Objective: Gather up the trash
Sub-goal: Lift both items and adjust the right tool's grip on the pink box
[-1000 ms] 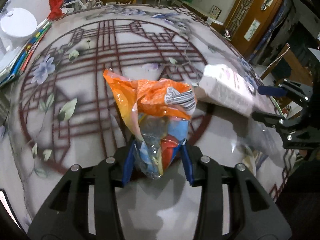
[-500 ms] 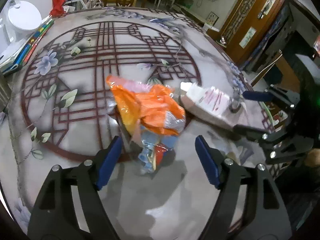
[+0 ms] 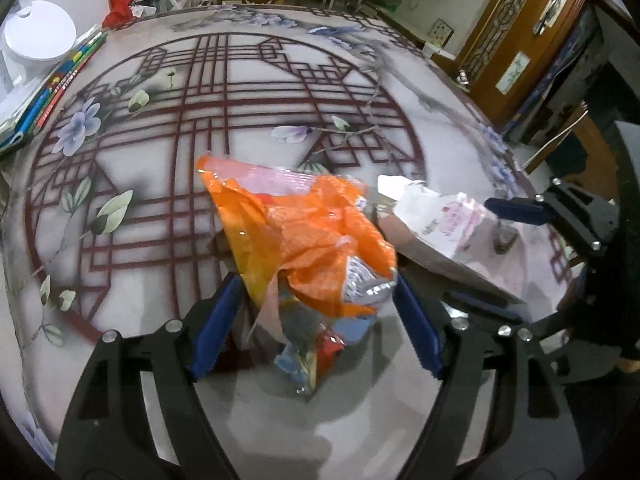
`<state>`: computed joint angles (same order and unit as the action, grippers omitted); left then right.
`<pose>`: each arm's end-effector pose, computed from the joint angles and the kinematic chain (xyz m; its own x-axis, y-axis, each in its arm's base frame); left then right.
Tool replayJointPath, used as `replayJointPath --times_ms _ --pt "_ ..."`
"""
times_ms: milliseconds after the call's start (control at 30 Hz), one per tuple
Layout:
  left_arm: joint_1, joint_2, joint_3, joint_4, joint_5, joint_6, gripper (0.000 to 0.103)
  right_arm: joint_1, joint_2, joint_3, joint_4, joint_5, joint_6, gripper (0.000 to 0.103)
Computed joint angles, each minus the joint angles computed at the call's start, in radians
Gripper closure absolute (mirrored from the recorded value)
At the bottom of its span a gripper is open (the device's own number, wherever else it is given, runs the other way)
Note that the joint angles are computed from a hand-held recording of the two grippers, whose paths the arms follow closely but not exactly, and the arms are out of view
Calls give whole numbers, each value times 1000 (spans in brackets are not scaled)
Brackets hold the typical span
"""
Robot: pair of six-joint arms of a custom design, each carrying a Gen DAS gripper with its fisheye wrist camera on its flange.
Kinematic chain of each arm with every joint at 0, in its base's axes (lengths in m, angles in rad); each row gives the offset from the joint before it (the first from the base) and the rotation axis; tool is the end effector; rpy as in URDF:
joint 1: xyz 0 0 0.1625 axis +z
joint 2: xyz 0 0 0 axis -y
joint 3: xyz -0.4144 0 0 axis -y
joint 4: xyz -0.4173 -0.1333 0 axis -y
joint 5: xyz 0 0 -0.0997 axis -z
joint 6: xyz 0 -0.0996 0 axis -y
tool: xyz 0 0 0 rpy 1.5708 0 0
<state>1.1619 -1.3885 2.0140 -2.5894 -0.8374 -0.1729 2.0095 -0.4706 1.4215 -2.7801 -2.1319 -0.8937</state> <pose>-0.0288 -0.5694 0.2955 -0.8351 -0.0866 -0.5432 0.2270 0.8453 -0.4837 0.3827 -0.6265 -0.0453 -0.1964 -0.8304 0.5215 -0.8997 0.3640 0.2409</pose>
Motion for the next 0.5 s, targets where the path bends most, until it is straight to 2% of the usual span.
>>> replayJointPath --times_ms 100,167,267,500 --pt "8 15 -13 5 18 1 29 -1 15 -15 -12 -15 -4 26" --pt "15 23 -20 2 20 0 31 -3 25 -29 0 -24 7 35" --pt "18 33 -28 -1 35 3 34 -4 38 -43 5 -35 8 42" --pt "20 36 -33 -9 27 3 38 -4 52 -67 3 -35 22 47"
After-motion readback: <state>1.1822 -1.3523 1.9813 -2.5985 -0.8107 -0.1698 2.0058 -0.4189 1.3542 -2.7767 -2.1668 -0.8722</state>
